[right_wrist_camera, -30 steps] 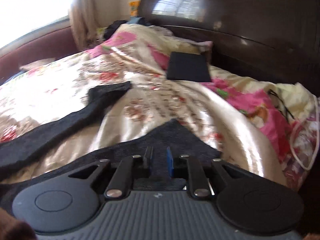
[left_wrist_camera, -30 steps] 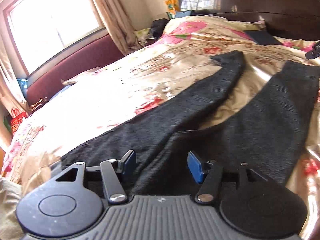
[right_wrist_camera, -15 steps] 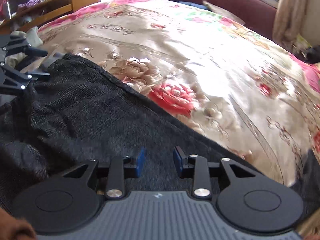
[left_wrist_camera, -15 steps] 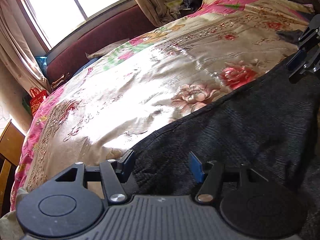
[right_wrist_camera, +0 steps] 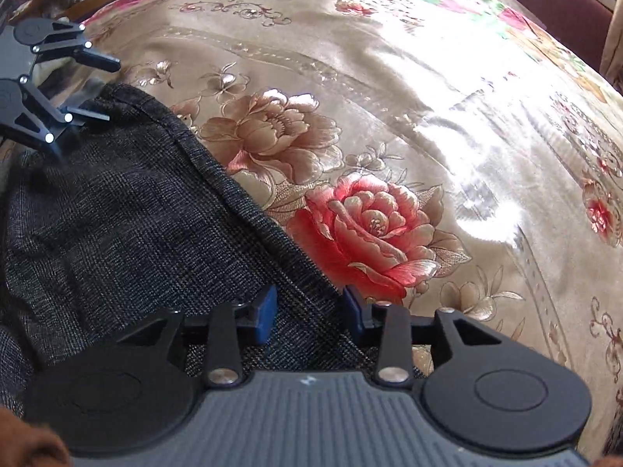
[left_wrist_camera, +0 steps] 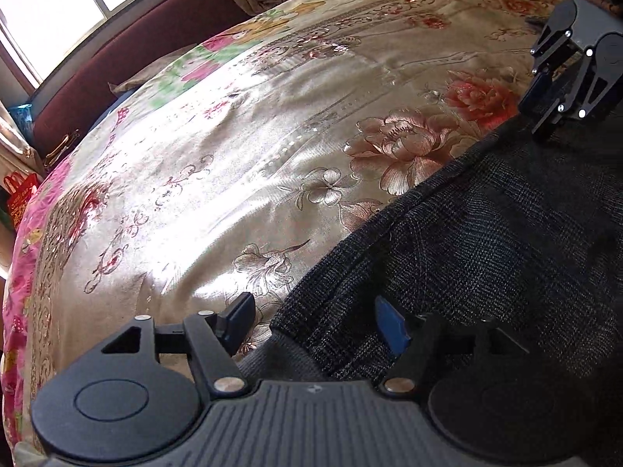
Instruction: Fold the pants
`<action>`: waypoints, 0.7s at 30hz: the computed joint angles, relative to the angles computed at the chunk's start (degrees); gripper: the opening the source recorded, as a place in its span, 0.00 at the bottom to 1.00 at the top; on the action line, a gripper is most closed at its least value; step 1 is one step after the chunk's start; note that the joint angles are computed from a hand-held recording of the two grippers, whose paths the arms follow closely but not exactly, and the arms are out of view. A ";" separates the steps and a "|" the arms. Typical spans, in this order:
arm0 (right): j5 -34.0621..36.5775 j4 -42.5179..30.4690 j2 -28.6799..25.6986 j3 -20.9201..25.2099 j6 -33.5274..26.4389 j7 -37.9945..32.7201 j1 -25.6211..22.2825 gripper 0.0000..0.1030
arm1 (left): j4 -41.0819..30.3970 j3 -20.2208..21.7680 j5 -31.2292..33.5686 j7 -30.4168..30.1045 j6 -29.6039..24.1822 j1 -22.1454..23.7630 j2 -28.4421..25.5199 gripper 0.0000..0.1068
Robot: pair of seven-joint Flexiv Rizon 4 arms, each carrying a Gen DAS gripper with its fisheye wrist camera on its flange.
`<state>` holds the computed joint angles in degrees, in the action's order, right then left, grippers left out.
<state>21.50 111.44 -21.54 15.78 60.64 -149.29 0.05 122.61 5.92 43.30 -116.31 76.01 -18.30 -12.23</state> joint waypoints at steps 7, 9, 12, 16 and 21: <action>-2.11 -0.85 -1.57 -0.07 0.99 1.06 1.61 0.46 | 0.71 -1.01 -5.73 7.66 0.59 2.64 -0.80 0.91; -1.70 -0.95 -2.00 0.36 1.73 2.46 1.88 0.47 | 0.98 -0.94 -7.34 9.07 0.28 2.62 -1.04 0.91; -2.86 0.90 -0.81 0.77 2.47 2.61 2.24 0.31 | 1.58 -0.87 -8.66 11.78 0.40 2.71 -0.67 0.91; -5.89 2.72 0.46 -0.36 3.19 4.99 3.73 0.12 | 3.33 -2.81 -15.53 18.43 1.15 4.89 -0.33 0.75; -6.20 3.19 1.08 -0.24 3.00 6.64 3.36 0.06 | 3.81 -1.61 -16.46 20.24 1.34 3.20 -0.01 0.62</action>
<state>15.30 114.64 -20.46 15.54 63.64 -142.65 3.41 126.42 4.32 26.84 -96.07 77.36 -15.09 -12.24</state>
